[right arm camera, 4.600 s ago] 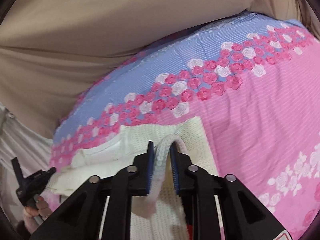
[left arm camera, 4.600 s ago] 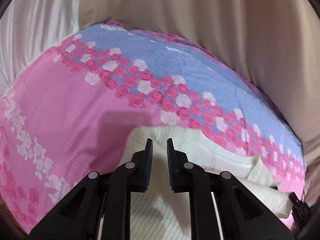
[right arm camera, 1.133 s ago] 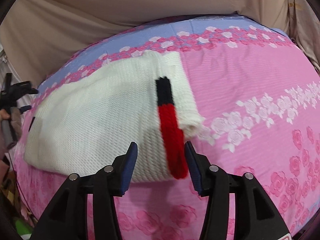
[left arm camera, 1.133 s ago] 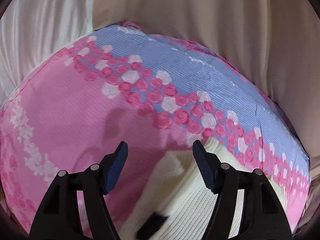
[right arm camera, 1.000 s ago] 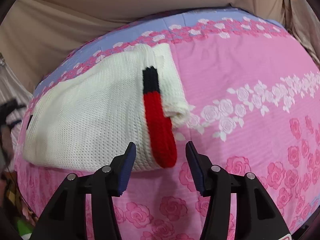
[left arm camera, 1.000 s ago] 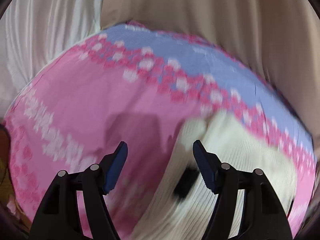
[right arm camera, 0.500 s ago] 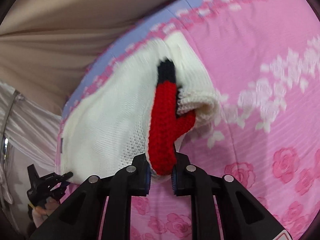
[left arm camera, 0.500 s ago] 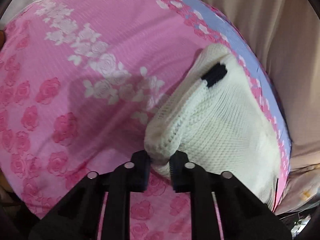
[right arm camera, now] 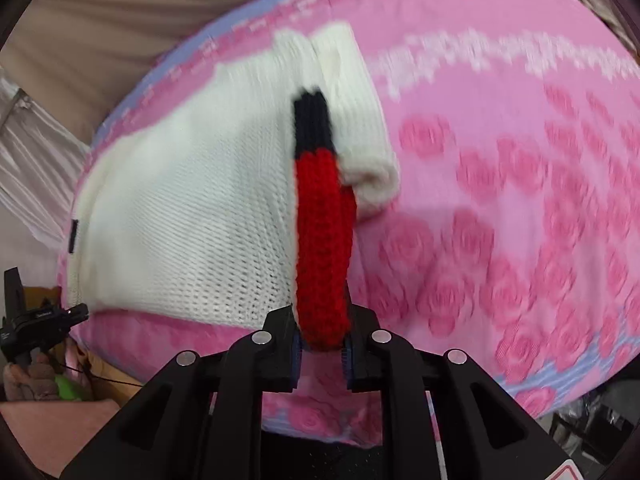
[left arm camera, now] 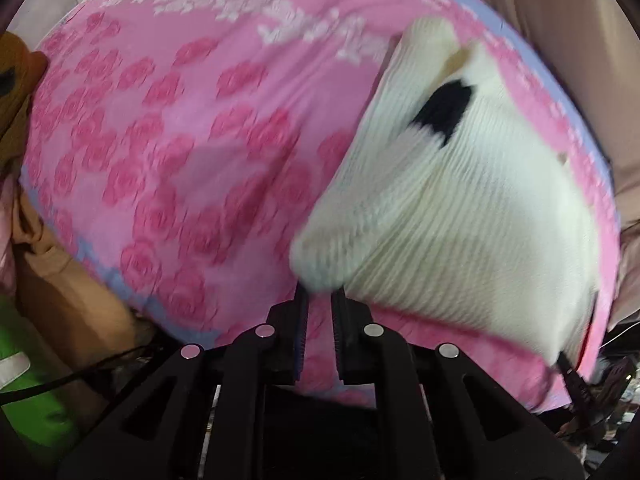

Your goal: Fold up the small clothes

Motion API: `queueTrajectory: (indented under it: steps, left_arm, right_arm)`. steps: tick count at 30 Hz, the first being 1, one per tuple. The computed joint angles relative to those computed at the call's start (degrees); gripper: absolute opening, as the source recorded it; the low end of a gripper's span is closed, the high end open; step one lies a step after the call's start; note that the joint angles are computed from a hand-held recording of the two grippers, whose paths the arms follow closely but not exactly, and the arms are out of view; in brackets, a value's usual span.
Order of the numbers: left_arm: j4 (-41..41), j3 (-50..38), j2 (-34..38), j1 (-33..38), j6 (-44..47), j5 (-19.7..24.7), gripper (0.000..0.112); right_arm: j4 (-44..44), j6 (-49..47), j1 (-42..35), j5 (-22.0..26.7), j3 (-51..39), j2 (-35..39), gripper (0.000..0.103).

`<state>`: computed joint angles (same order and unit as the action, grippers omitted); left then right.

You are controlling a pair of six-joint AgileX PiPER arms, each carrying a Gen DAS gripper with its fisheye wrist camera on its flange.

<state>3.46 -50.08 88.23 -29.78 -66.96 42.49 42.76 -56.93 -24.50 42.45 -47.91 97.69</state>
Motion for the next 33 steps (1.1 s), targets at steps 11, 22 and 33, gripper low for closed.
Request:
queueTrajectory:
  steps: [11, 22, 33]
  left_arm:
    - [16.99, -18.46, -1.43, -1.56, -3.63, 7.12, 0.019]
    - [18.25, -25.07, 17.75, -0.63, -0.99, 7.12, 0.020]
    - [19.70, -27.63, 18.03, -3.95, 0.12, 11.57, 0.021]
  right_arm:
    - [1.55, 3.62, 3.56, 2.77, -9.41, -7.28, 0.008]
    - [-6.61, 16.14, 11.15, -7.60, -11.61, 1.37, 0.000]
    - [-12.37, 21.42, 16.70, -11.36, -6.47, -4.80, 0.002]
